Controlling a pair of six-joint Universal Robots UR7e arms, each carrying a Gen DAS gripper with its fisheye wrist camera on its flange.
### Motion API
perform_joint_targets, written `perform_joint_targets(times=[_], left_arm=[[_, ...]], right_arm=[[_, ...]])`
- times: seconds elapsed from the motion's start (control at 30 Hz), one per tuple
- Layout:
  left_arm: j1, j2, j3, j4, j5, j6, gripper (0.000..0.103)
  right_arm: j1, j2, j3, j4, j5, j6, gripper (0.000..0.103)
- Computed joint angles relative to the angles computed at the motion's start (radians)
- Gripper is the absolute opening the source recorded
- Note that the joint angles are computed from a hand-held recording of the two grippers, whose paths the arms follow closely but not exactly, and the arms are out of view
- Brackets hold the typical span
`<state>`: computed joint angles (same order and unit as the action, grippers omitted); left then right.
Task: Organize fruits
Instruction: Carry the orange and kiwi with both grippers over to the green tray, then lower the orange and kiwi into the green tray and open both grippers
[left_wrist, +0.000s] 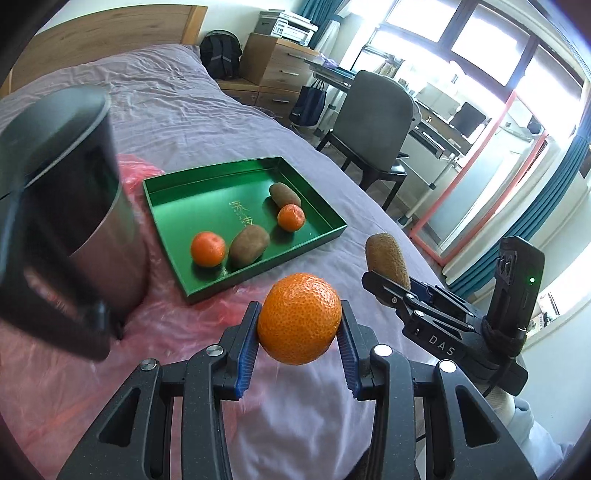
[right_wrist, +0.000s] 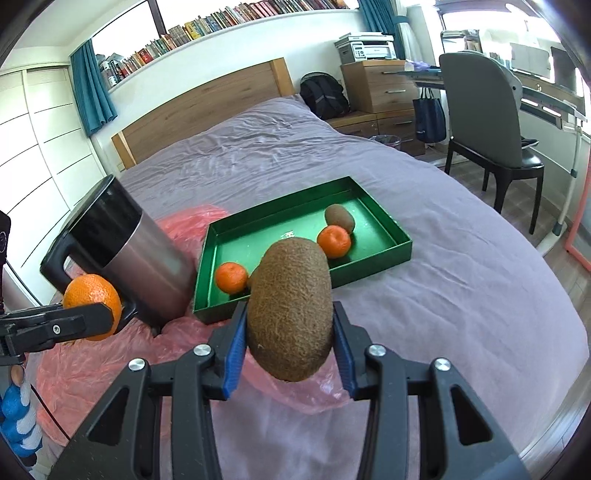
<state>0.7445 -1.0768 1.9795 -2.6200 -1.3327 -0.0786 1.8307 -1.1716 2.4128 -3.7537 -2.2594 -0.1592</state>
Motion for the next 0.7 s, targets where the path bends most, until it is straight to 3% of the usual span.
perform_joint_targets(times=[0.4, 0.7], left_arm=[[0.084, 0.281, -0.259, -0.009, 0.087, 0.015, 0.035], [0.135, 0.409, -0.389, -0.009, 0.198, 0.004, 0.035]], right_arm=[[-0.197, 0.045, -0.194, 0.057, 0.064, -0.152, 0.052], [-0.269, 0.142, -0.344, 0.083, 0.031, -0.252, 0.052]])
